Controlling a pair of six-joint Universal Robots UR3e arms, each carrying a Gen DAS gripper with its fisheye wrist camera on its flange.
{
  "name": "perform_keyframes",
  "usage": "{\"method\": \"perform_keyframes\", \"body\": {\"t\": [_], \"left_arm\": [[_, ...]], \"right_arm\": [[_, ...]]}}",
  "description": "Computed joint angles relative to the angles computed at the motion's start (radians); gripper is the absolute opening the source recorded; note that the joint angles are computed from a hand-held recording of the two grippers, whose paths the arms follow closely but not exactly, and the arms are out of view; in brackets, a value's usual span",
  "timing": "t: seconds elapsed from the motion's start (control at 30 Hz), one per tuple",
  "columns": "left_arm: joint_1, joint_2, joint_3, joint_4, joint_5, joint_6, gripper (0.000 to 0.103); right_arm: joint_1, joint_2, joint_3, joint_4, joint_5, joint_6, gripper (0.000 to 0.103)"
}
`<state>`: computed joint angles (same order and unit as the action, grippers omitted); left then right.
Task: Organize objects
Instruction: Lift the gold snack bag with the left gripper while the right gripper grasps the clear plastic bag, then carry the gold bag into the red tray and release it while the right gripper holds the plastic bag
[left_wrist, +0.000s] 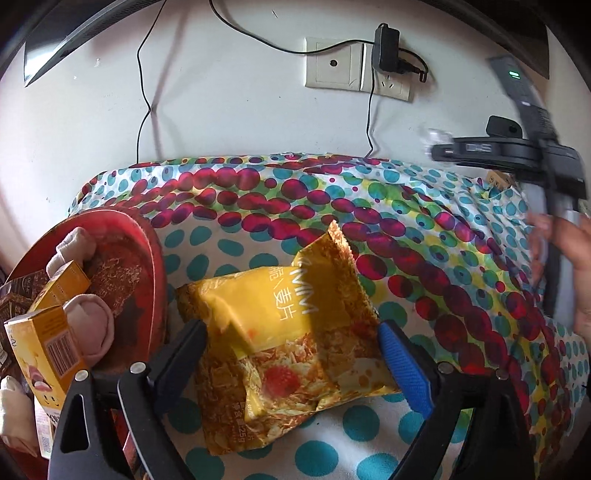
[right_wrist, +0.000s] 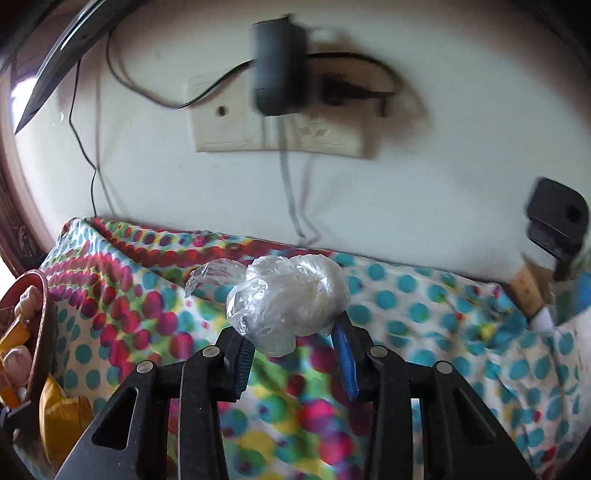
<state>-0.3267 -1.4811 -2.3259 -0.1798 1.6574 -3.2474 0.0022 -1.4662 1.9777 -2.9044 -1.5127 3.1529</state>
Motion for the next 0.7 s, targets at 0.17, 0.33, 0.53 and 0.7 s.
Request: {"method": "perform_keyframes", "body": {"t": [0.17,0.33,0.53,0.7], "left_arm": [[-0.06,-0.038,0.065,-0.03,0.082,-0.054,0.096],[-0.12,-0.093,0.149,-0.087,0.157,-0.069,0.096],[-0.018,0.243,-0.074,0.004,-0.074,0.531,0.096],[0.15,0.302,0.164,-0.553,-0.306,0.964,0.096]], "right_arm": [[-0.235,-0.368,0.334,0.018,0.134,-0.146,0.036],[-0.333,-0.546,0.526,0.075,0.295,-0.143,0.036],[-0.371,-0.774,0.643,0.215,0.437,-0.159,0.036],[-0.324,-0.731,0.689,0.134,0.423,-0.137,0.036]]}}
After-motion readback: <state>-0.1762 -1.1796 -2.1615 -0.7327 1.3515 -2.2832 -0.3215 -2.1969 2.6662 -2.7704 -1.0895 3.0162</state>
